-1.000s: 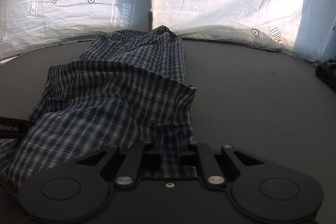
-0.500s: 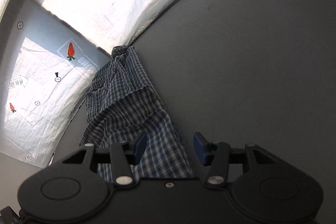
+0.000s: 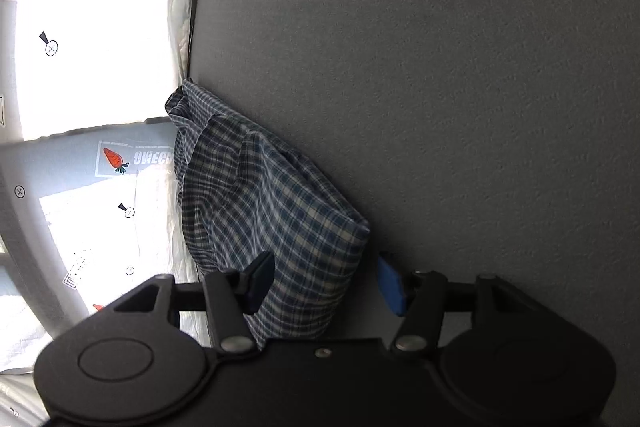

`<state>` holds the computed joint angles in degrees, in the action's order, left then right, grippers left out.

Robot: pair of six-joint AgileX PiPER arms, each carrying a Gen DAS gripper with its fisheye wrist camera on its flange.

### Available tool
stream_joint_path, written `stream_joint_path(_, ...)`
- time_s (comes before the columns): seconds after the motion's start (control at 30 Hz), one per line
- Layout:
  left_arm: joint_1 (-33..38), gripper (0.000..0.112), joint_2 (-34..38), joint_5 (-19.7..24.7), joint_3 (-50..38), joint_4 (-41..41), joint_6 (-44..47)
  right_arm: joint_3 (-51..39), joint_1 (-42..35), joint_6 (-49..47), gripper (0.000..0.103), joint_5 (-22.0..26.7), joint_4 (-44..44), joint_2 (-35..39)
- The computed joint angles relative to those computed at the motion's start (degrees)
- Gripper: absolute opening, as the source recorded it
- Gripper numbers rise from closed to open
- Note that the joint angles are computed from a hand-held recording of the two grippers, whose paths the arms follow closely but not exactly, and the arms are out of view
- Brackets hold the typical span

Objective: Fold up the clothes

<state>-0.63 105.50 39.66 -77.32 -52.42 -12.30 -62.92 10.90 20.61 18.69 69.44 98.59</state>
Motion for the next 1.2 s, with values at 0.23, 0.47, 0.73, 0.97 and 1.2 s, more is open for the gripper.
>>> stream_joint_path(0.23,-1.4,0.062,4.3,-2.8,-3.4,-1.7,2.3,-4.0,0.2,-0.1,0.04,1.3,-1.3,3.6)
stream_joint_path(0.47,-2.5,0.013,7.7,3.2,-13.4,11.7,-9.2,-7.6,-0.9,5.0,0.006,5.9,-12.3,3.3)
stream_joint_path(0.73,-5.6,0.008,2.1,6.5,-18.6,24.5,-15.8,-3.7,-1.3,4.5,0.004,6.0,-12.7,-4.0)
stream_joint_path(0.97,-4.1,0.007,-7.4,8.4,-11.0,22.2,-16.8,5.1,-1.8,4.7,0.004,7.7,-9.0,-14.7)
stream_joint_path(1.2,-1.8,0.007,-16.1,22.1,-10.6,23.5,-23.3,5.6,-3.5,20.7,0.004,18.6,-18.2,-23.7)
